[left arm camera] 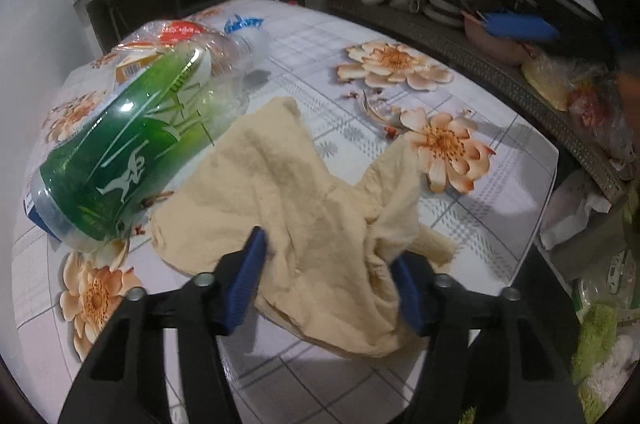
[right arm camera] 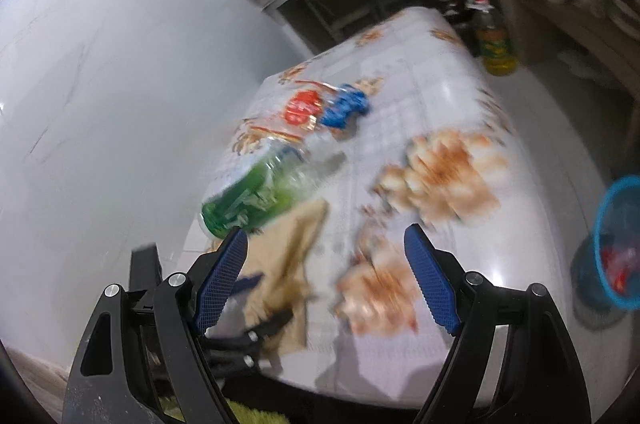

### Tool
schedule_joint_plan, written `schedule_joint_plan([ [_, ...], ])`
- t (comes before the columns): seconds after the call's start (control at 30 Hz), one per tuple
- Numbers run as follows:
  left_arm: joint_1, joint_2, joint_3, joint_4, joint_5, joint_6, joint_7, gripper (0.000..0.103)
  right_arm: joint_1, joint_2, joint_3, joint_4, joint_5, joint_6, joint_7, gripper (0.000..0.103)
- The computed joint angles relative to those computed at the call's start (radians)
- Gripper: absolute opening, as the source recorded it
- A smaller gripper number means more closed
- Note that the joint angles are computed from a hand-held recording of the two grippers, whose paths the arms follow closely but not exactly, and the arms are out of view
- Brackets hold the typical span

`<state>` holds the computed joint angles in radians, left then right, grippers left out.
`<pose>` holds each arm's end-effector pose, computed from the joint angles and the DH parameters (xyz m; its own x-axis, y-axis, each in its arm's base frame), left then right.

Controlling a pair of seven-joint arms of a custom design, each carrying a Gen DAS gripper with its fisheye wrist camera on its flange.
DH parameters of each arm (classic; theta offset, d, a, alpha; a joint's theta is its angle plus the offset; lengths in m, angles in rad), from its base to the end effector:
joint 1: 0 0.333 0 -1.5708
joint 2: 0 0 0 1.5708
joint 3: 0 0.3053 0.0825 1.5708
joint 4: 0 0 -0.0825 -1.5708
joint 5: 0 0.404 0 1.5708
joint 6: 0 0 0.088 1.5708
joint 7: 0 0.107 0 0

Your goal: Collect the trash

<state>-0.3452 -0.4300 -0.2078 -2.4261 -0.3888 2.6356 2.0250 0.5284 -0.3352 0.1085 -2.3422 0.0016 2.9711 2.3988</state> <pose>0.4142 -0.2523 0.5145 -0.6705 -0.7418 -0.0081 -0.5808 0.5317 -0.6164 0.4127 0.3115 0.5627 0.0704 -0.8109 -0.5809 -0.7350 0.3516 -0.5798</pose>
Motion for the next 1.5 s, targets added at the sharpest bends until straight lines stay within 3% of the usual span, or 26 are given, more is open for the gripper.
schedule_joint_plan([
  [0.07,-0.007,0.004,0.007,-0.006,-0.018,0.027,0.007,0.045,0.08,0.089,-0.095,0.096,0.104,-0.018,-0.114,0.077],
  [0.2,-0.013,0.016,0.017,-0.003,-0.048,0.056,0.008,0.031,0.103,0.276,-0.161,0.321,0.345,-0.118,-0.331,0.077],
  [0.27,-0.02,0.027,0.032,0.005,-0.079,0.06,0.015,0.026,0.07,0.383,-0.159,0.459,0.412,-0.194,-0.387,0.077],
  [0.5,-0.03,0.059,0.076,0.052,-0.225,-0.006,0.073,0.014,-0.037,0.666,-0.11,0.836,0.325,-0.457,-0.313,0.067],
  [0.63,-0.02,0.069,0.075,0.063,-0.276,-0.021,0.107,0.012,-0.078,0.744,-0.074,0.929,0.281,-0.534,-0.259,0.058],
  [0.77,-0.011,0.068,0.073,0.063,-0.312,-0.032,0.126,0.012,-0.122,0.754,-0.025,0.921,0.27,-0.532,-0.231,0.04],
  [0.93,-0.001,0.068,0.066,0.065,-0.328,-0.038,0.135,0.012,-0.19,0.707,0.045,0.824,0.311,-0.465,-0.226,0.019],
  [1.2,0.006,0.072,0.06,0.069,-0.336,-0.037,0.131,0.01,-0.224,0.548,0.066,0.596,0.375,-0.307,-0.199,0.013],
  [1.5,0.007,0.07,0.057,0.076,-0.341,-0.031,0.12,0.009,-0.178,0.292,0.021,0.296,0.336,-0.166,-0.114,0.012],
])
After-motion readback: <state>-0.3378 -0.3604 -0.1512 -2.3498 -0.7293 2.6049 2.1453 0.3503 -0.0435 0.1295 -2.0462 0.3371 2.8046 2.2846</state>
